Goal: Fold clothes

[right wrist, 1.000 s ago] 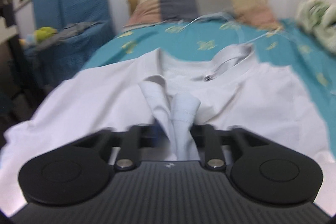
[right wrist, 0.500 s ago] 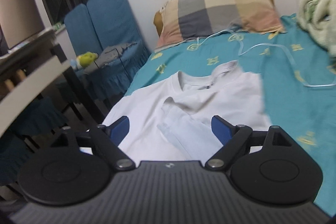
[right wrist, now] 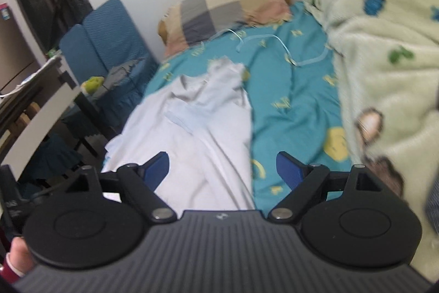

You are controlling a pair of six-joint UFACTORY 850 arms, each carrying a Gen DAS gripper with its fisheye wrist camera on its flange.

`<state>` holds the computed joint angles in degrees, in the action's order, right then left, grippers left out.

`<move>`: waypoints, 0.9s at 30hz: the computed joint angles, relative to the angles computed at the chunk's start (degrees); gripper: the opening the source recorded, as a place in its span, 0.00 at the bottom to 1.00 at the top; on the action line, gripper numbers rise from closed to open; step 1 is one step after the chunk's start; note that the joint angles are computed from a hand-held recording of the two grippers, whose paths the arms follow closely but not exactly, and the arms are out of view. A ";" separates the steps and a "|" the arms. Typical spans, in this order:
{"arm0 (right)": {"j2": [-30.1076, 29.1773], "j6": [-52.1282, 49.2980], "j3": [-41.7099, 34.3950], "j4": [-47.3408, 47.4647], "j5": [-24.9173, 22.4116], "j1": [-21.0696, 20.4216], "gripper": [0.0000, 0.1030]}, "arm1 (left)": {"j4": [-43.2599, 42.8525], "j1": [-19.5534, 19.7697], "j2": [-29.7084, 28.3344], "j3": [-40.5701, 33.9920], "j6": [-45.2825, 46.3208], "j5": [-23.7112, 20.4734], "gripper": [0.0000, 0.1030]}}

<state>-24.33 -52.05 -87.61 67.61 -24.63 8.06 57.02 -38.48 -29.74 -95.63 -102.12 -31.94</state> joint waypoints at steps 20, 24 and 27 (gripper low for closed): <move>-5.38 7.62 -4.62 2.33 -3.25 -6.02 0.84 | -37.57 -7.53 -18.51 -21.95 38.21 4.17 0.29; -5.60 8.10 -4.73 2.58 -4.34 -6.36 0.84 | -36.54 -7.64 -17.53 -20.32 36.99 5.13 0.03; -5.63 8.22 -4.68 2.73 -5.13 -6.51 0.84 | -38.69 -6.75 -14.15 -16.21 35.88 8.71 0.03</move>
<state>-29.96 -43.83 -92.29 70.34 -29.76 1.55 18.34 -45.23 -43.90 -111.84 -66.24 -23.23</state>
